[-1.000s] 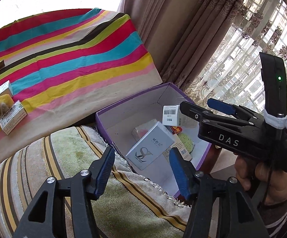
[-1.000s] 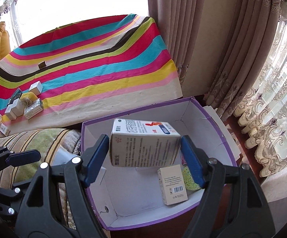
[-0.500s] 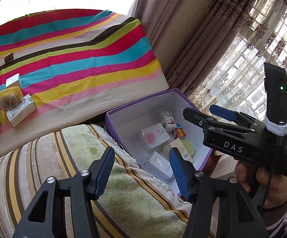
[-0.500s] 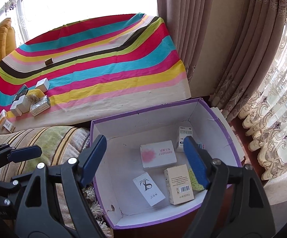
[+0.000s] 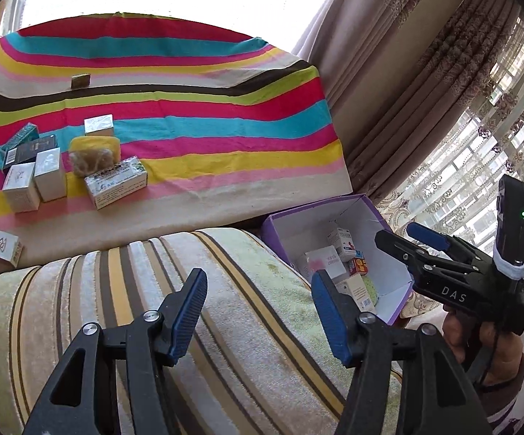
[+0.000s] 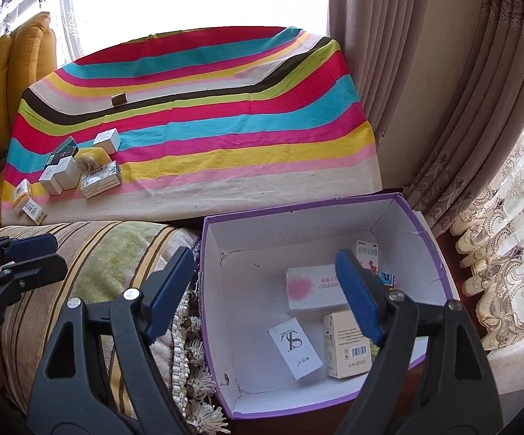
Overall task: Organize objects
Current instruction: 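Move both tools back to the pile of boxes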
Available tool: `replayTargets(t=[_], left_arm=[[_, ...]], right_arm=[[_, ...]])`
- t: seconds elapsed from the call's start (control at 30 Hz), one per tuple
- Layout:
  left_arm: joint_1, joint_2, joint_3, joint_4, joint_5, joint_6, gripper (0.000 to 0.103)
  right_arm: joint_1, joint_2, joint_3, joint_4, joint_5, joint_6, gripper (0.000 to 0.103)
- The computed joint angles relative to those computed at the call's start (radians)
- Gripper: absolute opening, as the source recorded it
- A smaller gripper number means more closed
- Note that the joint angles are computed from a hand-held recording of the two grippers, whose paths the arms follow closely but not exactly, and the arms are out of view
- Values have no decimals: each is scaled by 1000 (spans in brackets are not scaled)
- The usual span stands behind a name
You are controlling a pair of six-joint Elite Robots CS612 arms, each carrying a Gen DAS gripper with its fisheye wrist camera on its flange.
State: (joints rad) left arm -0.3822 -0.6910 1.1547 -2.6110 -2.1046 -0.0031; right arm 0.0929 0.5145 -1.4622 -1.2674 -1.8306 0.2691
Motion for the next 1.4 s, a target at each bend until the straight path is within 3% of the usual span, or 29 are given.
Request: replayTargets(t=[0.13, 0.47, 0.73, 1.1, 1.3, 1.4], left_arm=[[25, 3, 2, -25, 3, -47, 62], [86, 7, 15, -84, 88, -164, 66], [120, 12, 14, -83, 156, -198, 69], [147, 28, -25, -26, 209, -160, 76], [149, 52, -82, 59, 238, -128, 79], [142, 68, -118, 113, 245, -71, 81]], right_arm=[[6, -10, 20, -2, 20, -9, 83], [27, -40, 98, -25, 95, -54, 84], [49, -76, 192, -58, 175, -123, 85], [80, -158, 405, -126, 188, -223, 88], [85, -194, 499, -148, 184, -251, 88], [87, -209, 540, -166, 177, -264, 88]])
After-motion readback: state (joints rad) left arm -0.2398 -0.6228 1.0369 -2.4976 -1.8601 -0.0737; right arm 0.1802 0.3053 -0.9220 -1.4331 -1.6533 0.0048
